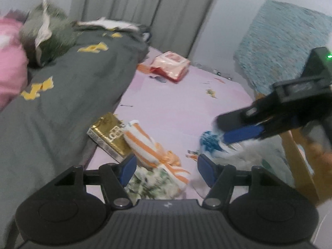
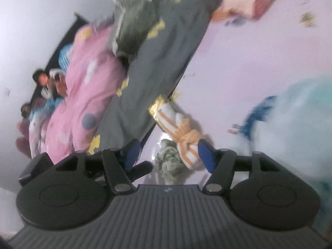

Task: Organize soft objects
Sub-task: 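Move the right tool to the orange-striped white sock and grasp it, then carry the sock into the box and open the right tool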

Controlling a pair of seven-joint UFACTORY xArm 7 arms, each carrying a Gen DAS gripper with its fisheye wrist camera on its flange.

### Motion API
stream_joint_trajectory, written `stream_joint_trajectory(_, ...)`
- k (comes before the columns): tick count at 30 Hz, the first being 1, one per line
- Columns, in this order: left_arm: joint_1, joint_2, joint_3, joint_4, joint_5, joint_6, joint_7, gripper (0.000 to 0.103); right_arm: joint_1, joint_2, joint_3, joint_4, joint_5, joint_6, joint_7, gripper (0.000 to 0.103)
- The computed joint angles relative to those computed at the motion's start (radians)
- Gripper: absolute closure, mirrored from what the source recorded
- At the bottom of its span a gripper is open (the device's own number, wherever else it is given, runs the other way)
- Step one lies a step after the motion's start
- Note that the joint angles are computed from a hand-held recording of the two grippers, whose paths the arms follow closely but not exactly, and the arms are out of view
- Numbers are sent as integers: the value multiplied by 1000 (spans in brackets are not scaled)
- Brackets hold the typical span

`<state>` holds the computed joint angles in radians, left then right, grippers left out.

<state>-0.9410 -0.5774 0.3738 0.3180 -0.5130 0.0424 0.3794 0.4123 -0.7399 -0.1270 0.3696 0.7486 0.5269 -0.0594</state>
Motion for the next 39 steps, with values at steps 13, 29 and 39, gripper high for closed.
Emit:
stream_joint_trajectory(13, -137, 271, 164, 206, -229, 153, 144, 45, 40, 604, -19, 317, 321, 66, -302, 41)
stream_joint_trajectory(29, 46, 228, -66, 241, -332, 181, 207, 45, -135, 478, 138, 263, 492, 65, -464, 60)
stream_joint_trajectory(39, 82, 99, -285, 311, -400, 224, 301, 44, -216, -65, 112, 55, 242, 50, -229, 60)
